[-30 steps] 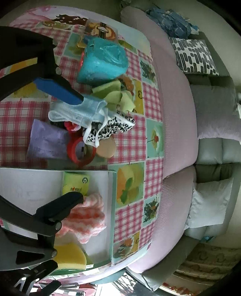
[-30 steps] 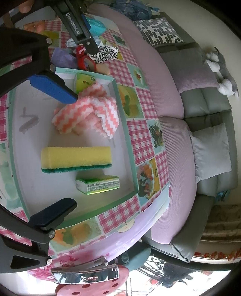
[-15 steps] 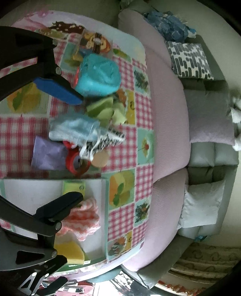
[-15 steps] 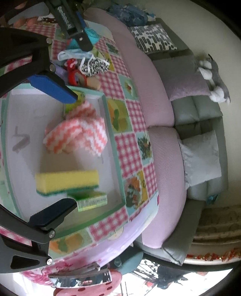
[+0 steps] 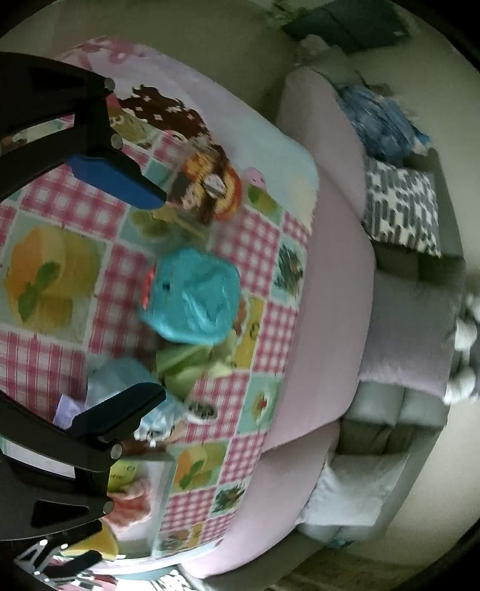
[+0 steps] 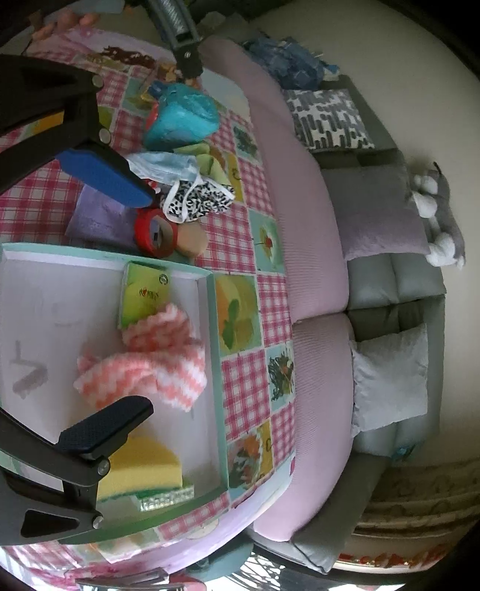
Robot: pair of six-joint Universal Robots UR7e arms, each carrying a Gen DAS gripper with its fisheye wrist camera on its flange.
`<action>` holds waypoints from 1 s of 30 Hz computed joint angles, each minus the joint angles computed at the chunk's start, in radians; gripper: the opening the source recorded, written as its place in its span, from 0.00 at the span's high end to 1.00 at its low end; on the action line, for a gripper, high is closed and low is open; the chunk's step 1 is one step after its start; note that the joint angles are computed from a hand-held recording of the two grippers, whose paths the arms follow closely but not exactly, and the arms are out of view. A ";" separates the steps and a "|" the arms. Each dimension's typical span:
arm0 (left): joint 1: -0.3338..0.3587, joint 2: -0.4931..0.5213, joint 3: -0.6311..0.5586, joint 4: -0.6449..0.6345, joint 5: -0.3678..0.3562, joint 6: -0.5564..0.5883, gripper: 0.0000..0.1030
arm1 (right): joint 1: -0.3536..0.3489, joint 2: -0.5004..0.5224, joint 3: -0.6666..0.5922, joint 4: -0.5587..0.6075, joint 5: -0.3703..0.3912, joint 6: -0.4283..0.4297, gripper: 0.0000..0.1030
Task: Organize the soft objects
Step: 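Move both tools back toward the pile of soft items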
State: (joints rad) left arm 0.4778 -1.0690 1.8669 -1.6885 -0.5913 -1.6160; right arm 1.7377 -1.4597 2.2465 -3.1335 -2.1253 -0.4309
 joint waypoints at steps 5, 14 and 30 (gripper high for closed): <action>0.016 -0.047 0.049 -0.038 -0.014 -0.023 0.08 | -0.014 0.054 -0.009 0.022 -0.001 0.045 0.00; 0.057 -0.055 0.112 -0.255 -0.070 0.109 0.08 | 0.001 0.097 -0.042 0.078 -0.034 0.039 0.00; 0.090 -0.001 0.104 -0.462 -0.173 0.288 0.08 | 0.061 0.180 -0.201 0.231 -0.118 0.061 0.00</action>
